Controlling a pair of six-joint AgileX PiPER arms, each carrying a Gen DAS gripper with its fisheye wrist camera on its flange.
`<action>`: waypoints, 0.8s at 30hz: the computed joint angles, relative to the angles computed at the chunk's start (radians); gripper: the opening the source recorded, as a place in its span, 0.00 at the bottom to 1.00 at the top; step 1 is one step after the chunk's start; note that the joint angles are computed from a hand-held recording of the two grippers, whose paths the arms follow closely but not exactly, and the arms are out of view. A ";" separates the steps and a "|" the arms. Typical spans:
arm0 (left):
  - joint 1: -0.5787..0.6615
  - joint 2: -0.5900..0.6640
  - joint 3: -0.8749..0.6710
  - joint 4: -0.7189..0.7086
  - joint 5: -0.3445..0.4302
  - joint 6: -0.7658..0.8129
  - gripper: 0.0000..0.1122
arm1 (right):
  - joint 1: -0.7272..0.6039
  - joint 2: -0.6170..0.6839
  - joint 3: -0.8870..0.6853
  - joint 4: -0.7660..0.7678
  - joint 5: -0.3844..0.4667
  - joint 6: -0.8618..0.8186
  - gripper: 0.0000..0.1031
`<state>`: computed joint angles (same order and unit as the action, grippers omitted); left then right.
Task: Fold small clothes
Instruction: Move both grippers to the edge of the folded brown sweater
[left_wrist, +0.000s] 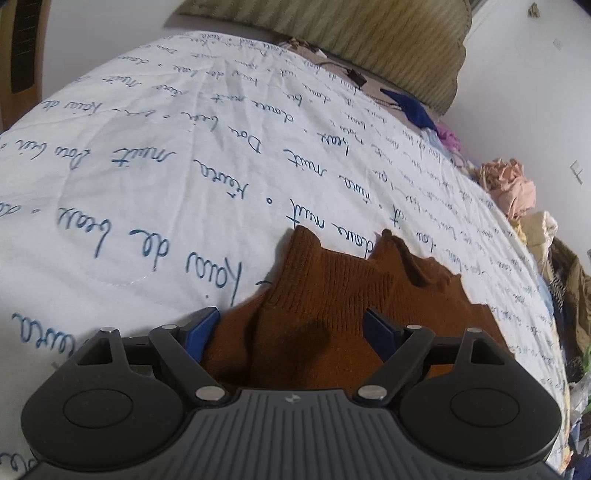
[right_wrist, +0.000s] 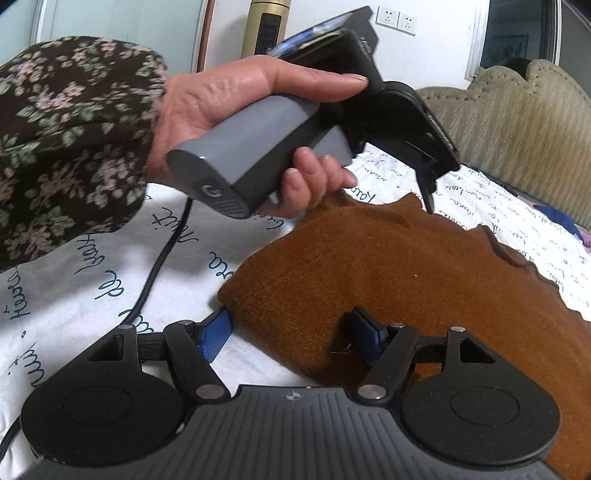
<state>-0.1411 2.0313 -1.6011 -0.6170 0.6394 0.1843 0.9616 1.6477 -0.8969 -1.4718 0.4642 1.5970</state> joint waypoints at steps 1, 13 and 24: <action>-0.004 0.006 -0.009 0.006 0.000 -0.007 0.75 | -0.010 0.000 -0.001 0.001 -0.012 -0.001 0.68; -0.087 0.031 -0.053 0.214 -0.040 -0.136 0.74 | -0.054 0.000 0.008 -0.042 -0.067 0.039 0.69; -0.048 0.103 -0.163 0.006 0.118 0.054 0.74 | -0.087 0.000 0.017 -0.086 -0.102 0.078 0.70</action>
